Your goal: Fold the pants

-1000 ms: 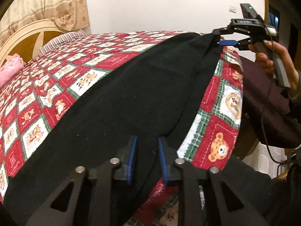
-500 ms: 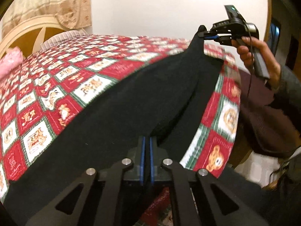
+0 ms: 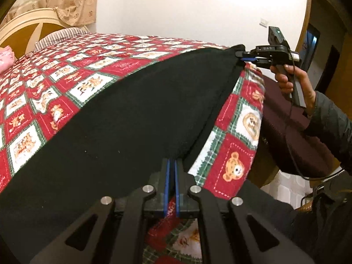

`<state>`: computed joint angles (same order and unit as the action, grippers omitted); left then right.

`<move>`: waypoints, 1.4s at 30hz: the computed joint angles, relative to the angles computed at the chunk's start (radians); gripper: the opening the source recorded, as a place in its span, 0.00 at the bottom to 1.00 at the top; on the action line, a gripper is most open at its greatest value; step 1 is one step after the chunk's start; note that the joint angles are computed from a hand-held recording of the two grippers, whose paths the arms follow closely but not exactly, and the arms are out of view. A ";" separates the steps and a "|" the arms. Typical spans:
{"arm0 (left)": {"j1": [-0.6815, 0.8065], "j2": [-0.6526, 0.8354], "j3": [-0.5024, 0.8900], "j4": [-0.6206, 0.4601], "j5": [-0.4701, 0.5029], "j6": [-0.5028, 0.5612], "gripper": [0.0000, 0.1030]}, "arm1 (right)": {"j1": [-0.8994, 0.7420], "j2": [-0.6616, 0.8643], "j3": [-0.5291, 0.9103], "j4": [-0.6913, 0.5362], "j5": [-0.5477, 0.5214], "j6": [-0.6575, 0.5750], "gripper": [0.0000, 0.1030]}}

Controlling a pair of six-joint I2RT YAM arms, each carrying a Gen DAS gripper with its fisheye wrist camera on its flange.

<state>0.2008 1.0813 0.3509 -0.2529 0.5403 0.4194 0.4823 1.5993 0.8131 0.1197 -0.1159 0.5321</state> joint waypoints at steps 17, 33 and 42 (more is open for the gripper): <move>0.010 0.052 0.009 0.039 0.004 -0.006 0.04 | 0.169 -0.103 -0.108 0.044 0.094 0.199 0.60; 0.137 -0.034 0.066 -0.141 0.164 0.074 0.04 | 0.206 -0.034 0.023 -0.031 0.210 0.148 0.05; 0.065 0.035 -0.006 -0.024 0.089 0.046 0.04 | 0.175 0.014 -0.040 0.015 0.190 0.185 0.05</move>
<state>0.2655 1.1164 0.3453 -0.2766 0.6293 0.4654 0.6571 1.6136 0.7733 0.1345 0.0737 0.7170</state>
